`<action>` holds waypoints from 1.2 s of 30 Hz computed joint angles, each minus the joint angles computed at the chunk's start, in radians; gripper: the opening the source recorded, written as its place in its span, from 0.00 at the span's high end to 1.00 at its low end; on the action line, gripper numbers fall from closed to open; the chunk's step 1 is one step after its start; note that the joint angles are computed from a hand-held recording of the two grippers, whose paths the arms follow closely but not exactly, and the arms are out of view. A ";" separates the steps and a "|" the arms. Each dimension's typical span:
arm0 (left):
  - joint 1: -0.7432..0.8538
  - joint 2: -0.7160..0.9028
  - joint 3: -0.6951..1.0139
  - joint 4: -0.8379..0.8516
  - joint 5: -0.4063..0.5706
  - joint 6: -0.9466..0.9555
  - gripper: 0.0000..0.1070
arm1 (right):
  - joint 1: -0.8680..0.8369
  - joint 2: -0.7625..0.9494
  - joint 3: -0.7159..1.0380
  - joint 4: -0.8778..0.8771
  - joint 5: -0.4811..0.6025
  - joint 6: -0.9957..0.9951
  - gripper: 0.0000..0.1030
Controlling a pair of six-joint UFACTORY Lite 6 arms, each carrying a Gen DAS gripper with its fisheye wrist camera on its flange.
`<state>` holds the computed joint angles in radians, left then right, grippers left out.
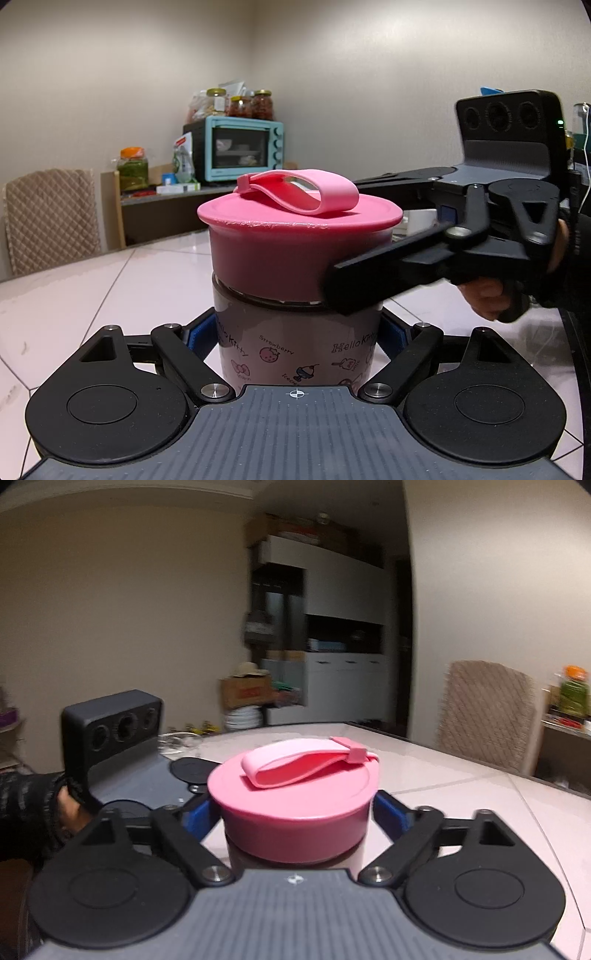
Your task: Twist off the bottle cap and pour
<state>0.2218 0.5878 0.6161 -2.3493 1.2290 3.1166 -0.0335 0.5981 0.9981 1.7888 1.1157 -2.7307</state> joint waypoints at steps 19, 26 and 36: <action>-0.001 -0.001 -0.002 -0.001 0.001 0.000 0.16 | 0.322 -0.209 -0.469 0.896 0.026 -0.354 0.05; -0.001 -0.001 -0.002 -0.001 0.001 0.001 0.16 | 0.370 -0.158 -0.442 0.984 0.047 -0.343 0.06; -0.001 -0.001 -0.002 -0.001 0.001 0.001 0.16 | 0.405 -0.156 -0.450 1.048 0.063 -0.348 0.15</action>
<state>0.2211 0.5868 0.6138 -2.3503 1.2300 3.1173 0.3717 0.4417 0.5477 2.8369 1.1792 -3.0788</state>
